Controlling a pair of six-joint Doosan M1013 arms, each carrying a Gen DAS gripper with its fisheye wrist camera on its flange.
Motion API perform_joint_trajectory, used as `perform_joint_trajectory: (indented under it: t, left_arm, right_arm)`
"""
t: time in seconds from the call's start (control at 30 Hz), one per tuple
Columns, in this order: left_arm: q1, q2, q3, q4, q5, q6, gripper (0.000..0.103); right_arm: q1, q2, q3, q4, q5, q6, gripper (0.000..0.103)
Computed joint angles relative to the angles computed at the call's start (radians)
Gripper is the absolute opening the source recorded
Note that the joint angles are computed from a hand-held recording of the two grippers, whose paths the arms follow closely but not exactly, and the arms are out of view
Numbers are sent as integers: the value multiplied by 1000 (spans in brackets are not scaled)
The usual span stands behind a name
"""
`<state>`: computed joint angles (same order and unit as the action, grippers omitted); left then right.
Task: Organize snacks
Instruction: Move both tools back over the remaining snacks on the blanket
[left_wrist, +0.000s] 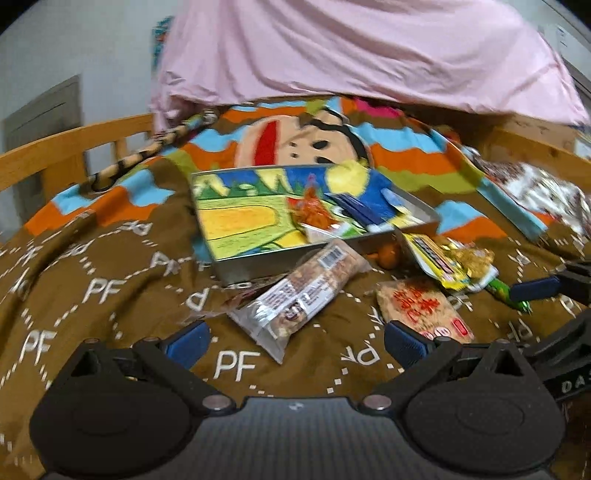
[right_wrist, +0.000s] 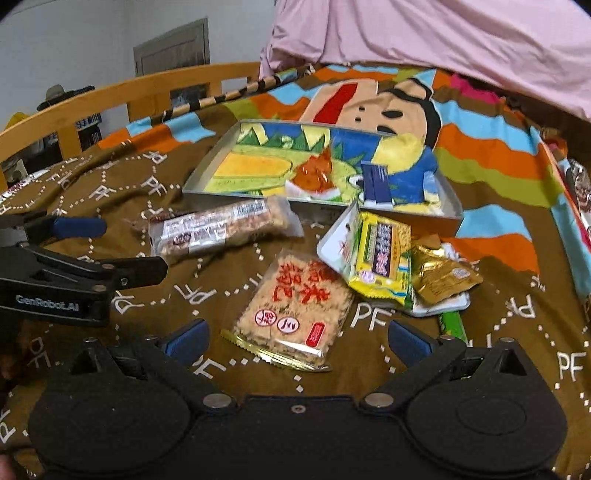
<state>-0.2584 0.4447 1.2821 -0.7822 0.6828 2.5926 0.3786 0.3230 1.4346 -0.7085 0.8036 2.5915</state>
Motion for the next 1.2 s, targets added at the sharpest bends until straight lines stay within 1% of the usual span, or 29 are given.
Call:
perform_joint_trajectory:
  t: [0.13,0.2,0.37,0.57,0.7,0.73,0.8,0.87,0.93,0.97,1.0,1.07,1.17,1.2]
  left_arm:
    - [14,51,-82,10,134,45,103]
    - [20,75,-118,11,184,54,102]
    - [26,108,-169,5,221,73,102]
    - [22,162,-262,26,315,89,102]
    - [14,183,-291,34,343,108,102]
    - [13,189,-301,35,354,108,100]
    - [10,202,-322,42,383,98,93]
    - [8,210,-333,43,396,91,91]
    - [6,212,-333,41,394,83,90]
    - [5,213,-331,44,387,75,86]
    - [3,213,-331,54,380,60,81]
    - [2,215,-332,72,363,23,75]
    - [1,216,-334,96,338,-61,63]
    - [2,218,-339,100,342,-87,62]
  right_arm:
    - [-3,11,-13,33,18,-29,102]
    - [-2,16,-18,32,25,-39,102]
    - [3,44,-43,22,62,-82,102]
    - [-3,69,-64,19,58,-67,102]
    - [-10,79,-72,29,61,-51,102]
    - [-12,82,-74,32,60,-47,102]
    - [-17,85,-75,48,51,-40,102]
    - [-18,85,-74,46,44,-27,102]
    - [-16,86,-73,39,43,-22,102]
    - [-16,86,-73,36,42,-21,102]
    - [-16,86,-73,36,41,-20,101]
    - [-16,86,-73,38,40,-18,101]
    - [-18,85,-70,36,33,-9,101]
    - [-18,85,-69,34,31,-4,101]
